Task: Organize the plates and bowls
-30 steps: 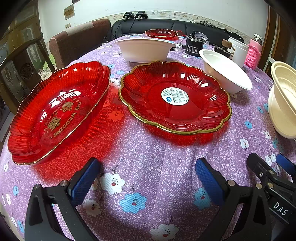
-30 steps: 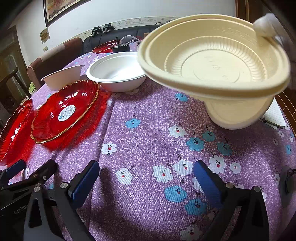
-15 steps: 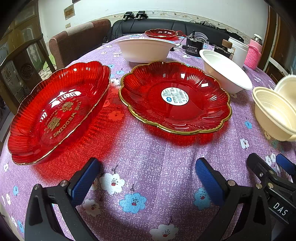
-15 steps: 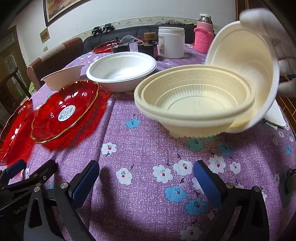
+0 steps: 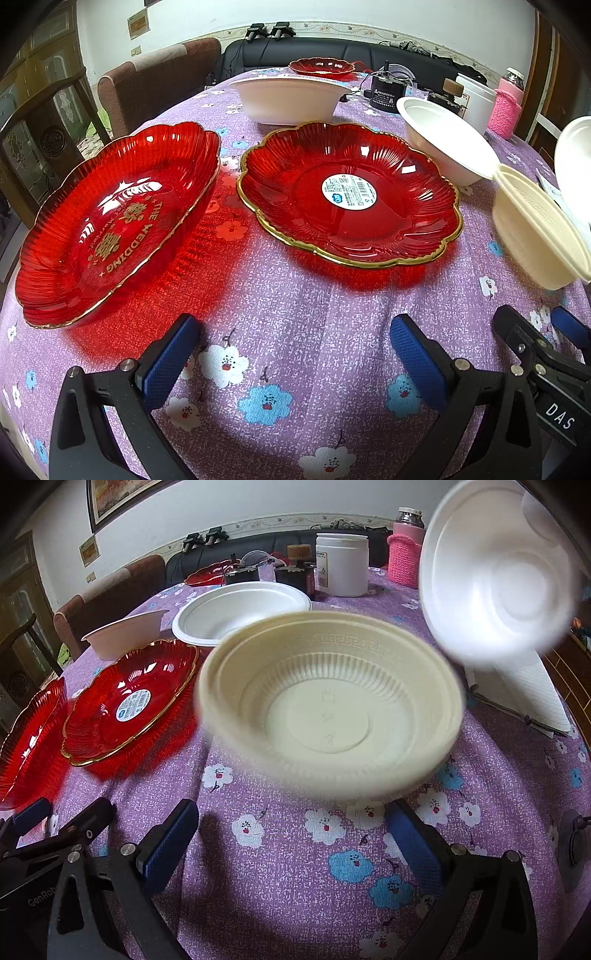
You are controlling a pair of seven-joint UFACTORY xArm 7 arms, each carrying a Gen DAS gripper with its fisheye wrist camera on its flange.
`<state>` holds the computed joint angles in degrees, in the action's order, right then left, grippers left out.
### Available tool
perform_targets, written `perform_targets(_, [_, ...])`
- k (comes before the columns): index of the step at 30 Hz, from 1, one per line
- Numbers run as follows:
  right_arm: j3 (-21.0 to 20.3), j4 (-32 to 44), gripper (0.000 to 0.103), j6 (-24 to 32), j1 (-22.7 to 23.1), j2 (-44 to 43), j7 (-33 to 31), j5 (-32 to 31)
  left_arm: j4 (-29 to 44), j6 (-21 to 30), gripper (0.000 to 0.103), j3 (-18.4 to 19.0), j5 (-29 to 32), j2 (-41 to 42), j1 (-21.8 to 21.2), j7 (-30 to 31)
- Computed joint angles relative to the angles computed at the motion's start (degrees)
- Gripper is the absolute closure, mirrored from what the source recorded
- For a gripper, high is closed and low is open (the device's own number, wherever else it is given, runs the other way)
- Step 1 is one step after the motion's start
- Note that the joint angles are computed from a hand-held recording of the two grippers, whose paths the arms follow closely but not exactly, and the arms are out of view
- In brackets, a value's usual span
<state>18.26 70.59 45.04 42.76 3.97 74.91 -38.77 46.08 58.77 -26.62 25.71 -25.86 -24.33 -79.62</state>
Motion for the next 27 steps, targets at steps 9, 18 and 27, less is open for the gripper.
perform_targets(9, [0.07, 0.12, 0.0, 0.1, -0.08, 0.18, -0.04, -0.08, 0.34, 0.34, 0.0, 0.14, 0.04, 0.1, 0.12, -0.08])
perform_targets(18, [-0.01, 0.11, 0.0, 0.35, 0.04, -0.03, -0.27, 0.11, 0.48, 0.28, 0.0, 0.26, 0.2, 0.34, 0.09, -0.16])
perform_targets(27, [-0.24, 2.06, 0.0, 1.41, 0.82, 1.72, -0.3, -0.39, 0.43, 0.4, 0.0, 0.21, 0.3, 0.3, 0.17, -0.47])
